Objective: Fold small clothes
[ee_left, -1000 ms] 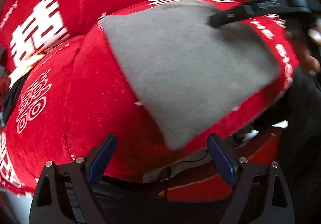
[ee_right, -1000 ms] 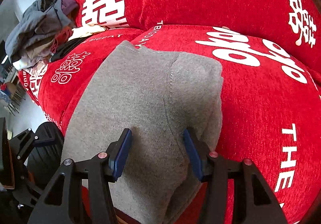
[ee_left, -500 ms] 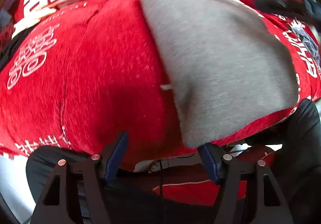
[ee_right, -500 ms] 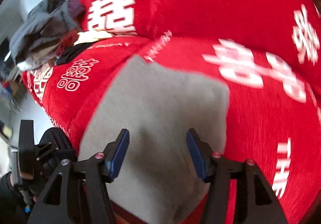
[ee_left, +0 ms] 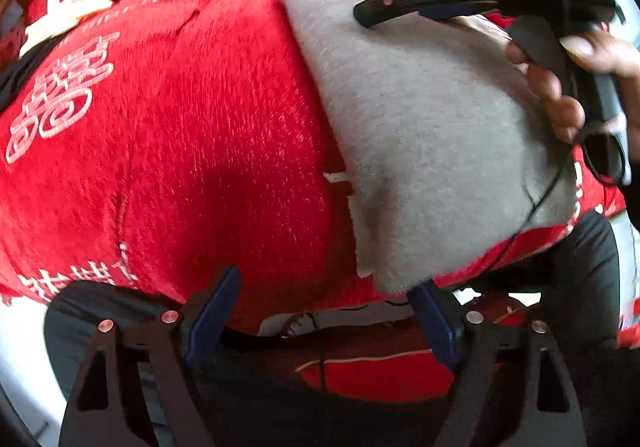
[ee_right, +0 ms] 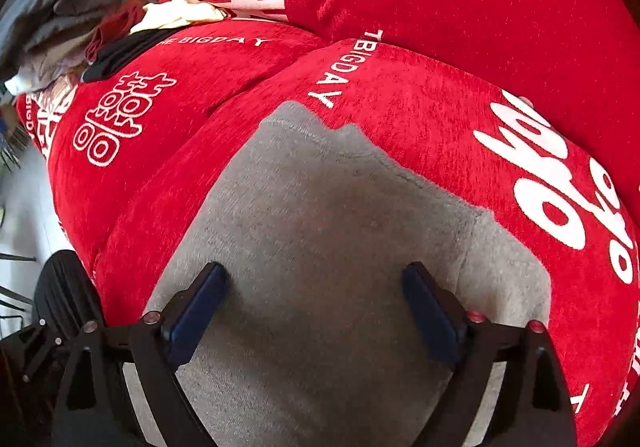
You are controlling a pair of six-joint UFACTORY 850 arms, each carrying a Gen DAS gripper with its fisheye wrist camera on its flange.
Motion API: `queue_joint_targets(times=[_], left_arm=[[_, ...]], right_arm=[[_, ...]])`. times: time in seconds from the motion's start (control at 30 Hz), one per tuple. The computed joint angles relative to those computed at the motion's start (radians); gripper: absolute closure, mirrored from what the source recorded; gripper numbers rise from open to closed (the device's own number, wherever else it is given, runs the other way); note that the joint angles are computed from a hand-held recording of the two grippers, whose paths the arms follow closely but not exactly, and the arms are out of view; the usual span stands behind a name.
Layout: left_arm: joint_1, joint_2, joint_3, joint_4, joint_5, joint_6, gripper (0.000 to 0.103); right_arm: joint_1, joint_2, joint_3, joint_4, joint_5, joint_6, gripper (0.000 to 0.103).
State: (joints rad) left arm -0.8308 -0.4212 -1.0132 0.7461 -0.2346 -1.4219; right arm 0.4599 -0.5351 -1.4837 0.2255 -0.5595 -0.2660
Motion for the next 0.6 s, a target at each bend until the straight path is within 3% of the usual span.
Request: queue_joint_targets(times=[0.13, 0.23, 0.4, 0.5, 0.57, 0.6], left_arm=[[-0.007, 0.096, 0.064, 0.316, 0.038, -0.23, 0.018], [0.002, 0.108, 0.036, 0.485, 0.021, -0.386, 0.018], [0.07, -0.022, -0.146, 0.232, -0.086, -0.232, 0.018], [0.081, -0.117, -0.254, 0.089, -0.225, -0.121, 0.018], [0.069, -0.154, -0.277, 0.098, -0.259, -0.124, 0.012], [0.057, -0.163, -0.282, 0.157, -0.315, -0.183, 0.0]], right_arm=[[-0.017, 0.098, 0.102, 0.072, 0.062, -0.05, 0.011], [-0.023, 0.155, 0.168, 0.045, 0.113, -0.062, 0.011], [-0.047, 0.169, 0.214, -0.021, 0.114, -0.031, 0.011], [-0.073, 0.192, 0.267, 0.044, 0.147, -0.119, 0.011], [-0.083, 0.212, 0.298, 0.077, 0.171, -0.178, 0.011], [-0.085, 0.223, 0.318, 0.062, 0.189, -0.187, 0.011]])
